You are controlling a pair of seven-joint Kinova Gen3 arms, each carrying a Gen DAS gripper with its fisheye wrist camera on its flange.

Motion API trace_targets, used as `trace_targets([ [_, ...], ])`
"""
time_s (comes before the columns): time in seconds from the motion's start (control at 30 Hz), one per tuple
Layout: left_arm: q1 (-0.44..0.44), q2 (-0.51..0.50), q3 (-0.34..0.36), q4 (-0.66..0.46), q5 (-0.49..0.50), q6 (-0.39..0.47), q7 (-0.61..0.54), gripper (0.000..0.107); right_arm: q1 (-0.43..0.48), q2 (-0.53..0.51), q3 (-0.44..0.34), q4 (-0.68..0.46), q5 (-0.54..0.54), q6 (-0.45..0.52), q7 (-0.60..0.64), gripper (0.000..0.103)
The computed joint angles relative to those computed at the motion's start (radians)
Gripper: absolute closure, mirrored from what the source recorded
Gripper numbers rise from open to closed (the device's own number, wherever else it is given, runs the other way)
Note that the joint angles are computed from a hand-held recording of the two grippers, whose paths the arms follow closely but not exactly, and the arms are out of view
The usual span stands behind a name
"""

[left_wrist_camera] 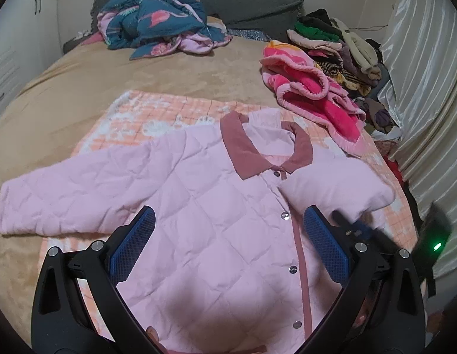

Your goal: Fold large clothes

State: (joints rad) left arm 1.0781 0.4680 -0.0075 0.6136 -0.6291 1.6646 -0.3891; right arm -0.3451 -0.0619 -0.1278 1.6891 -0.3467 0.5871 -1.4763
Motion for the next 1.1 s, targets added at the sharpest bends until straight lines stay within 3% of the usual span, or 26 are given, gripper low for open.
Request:
trace_targets([
  [0.1,-0.021,-0.034,0.012,0.090,0.028,-0.057,0.049,0.013,-0.014,0.013,0.003,0.037,-0.070,0.004,0.040,0.081],
  [0.3,-0.073,-0.088,0.064,0.240,0.071,-0.167,0.157,0.013,-0.022,0.023,-0.009,0.077,-0.155,0.048,0.103,0.058],
  [0.4,-0.089,-0.092,0.088,0.262,0.079,-0.185,0.167,0.013,-0.028,0.004,-0.010,0.100,-0.189,0.056,0.134,0.044],
  [0.5,-0.096,-0.100,0.100,0.283,0.082,-0.215,0.179,0.013,-0.034,-0.016,0.000,0.122,-0.240,0.062,0.178,0.037],
  [0.6,-0.115,-0.124,0.111,0.319,0.102,-0.263,0.207,0.013,-0.038,-0.022,0.004,0.126,-0.258,0.080,0.186,0.036],
  [0.93,-0.137,-0.169,0.135,0.386,0.076,-0.272,0.268,0.013,-0.030,-0.051,0.049,0.157,-0.410,0.167,0.306,0.028],
  [1.1,-0.188,-0.194,0.161,0.489,0.133,-0.322,0.304,0.013,-0.010,-0.102,0.044,0.167,-0.344,0.193,0.252,0.028],
])
